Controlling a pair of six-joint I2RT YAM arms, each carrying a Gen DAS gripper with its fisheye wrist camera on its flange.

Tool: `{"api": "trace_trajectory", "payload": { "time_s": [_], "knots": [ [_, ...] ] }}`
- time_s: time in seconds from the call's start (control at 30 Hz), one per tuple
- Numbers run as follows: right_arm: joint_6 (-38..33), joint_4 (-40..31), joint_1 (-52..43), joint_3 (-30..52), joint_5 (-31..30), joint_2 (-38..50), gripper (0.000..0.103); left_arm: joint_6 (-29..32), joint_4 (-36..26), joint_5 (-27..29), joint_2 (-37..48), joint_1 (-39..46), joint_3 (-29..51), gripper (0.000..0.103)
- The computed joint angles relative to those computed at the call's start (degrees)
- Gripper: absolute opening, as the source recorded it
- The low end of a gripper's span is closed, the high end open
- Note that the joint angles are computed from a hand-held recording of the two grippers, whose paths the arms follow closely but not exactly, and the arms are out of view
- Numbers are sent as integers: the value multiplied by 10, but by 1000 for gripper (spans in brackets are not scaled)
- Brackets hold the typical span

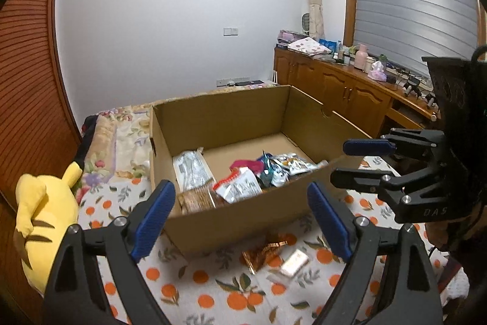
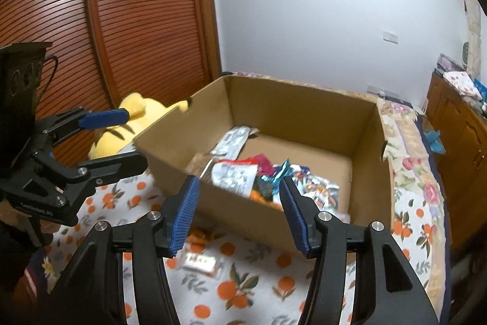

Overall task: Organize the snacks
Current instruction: 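Withdraw both open tools from the box toward the remaining snacks, then grasp the white nougat packet with the right tool while the left tool grasps the copper foil snack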

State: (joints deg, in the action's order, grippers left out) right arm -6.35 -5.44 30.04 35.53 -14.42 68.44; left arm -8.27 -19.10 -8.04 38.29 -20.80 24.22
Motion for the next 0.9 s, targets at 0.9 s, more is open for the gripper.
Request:
{"api": "trace_trajectory", "payload": {
  "time_s": [0.9],
  "knots": [
    [40, 108, 104, -56, 56, 182, 56, -9, -40, 61, -110, 63, -136, 89]
  ]
}}
